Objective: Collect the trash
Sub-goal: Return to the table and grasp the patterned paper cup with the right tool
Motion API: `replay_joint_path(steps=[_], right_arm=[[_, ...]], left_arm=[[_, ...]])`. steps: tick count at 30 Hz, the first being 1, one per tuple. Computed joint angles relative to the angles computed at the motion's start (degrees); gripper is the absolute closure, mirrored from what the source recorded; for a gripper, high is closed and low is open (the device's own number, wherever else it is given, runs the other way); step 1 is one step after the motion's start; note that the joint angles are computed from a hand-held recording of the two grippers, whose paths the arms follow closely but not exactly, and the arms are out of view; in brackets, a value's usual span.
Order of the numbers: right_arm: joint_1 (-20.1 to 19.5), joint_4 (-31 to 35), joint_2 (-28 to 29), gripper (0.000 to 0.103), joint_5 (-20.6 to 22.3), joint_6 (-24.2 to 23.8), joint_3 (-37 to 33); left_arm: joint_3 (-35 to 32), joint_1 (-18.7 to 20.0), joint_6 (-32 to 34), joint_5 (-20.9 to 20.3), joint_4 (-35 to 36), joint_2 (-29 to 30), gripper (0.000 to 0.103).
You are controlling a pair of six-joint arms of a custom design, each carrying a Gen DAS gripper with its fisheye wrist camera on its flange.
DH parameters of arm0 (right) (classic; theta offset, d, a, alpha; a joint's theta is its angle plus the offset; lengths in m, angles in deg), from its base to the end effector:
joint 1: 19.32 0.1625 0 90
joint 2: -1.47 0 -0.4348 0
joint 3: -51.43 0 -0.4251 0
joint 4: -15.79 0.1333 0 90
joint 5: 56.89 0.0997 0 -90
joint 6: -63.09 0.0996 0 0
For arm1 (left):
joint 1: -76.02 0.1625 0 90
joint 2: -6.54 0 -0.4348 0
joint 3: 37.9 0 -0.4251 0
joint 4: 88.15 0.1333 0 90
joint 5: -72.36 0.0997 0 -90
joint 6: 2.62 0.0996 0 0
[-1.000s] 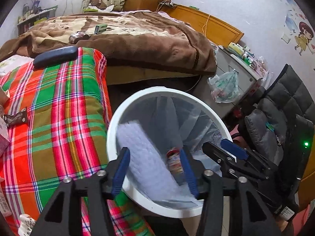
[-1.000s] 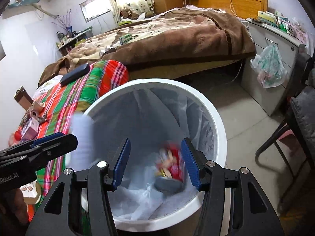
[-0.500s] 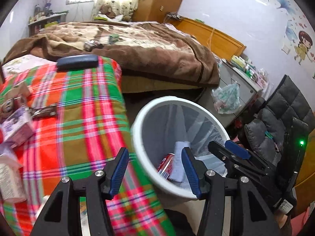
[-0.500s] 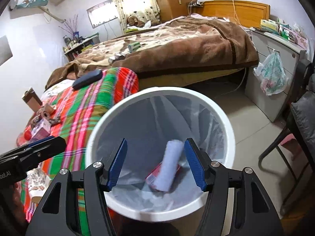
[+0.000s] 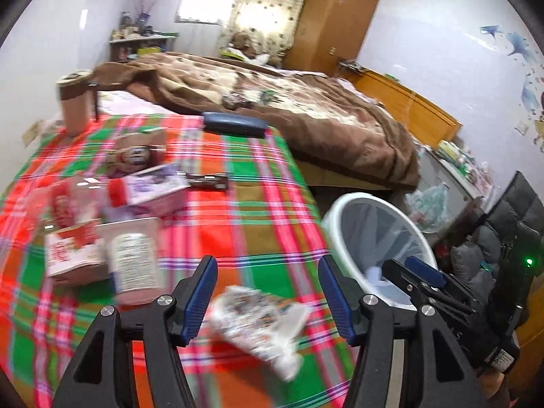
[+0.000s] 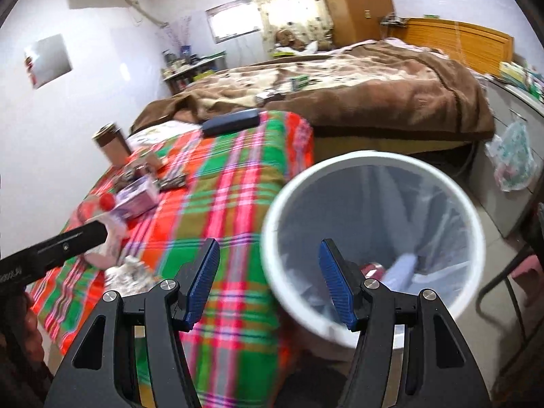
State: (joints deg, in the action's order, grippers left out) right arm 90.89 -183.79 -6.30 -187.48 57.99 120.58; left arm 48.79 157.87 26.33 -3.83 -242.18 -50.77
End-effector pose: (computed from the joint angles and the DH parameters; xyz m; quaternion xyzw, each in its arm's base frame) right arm 0.3259 -0.6870 -0.1280 0.0494 -0.8664 0.4213 0.2635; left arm 0.0503 -0.7570 0.2970 0.2676 0.9099 -0.2701 0.1663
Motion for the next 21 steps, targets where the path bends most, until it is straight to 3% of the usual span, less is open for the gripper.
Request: replay_joint_path(steps=[6, 21], right_arm=[[0.9, 3.8, 2.6, 0.041, 2.6, -2.2, -3.7], [1.5, 12.8, 6.9, 0.041, 5.6, -3.3, -11.0]], left_arm=[[-0.6, 2.0, 0.3, 1.7, -1.8, -1.0, 0.04], [-5.7, 6.0, -1.3, 2.3, 1.5, 0.7, 0.04]])
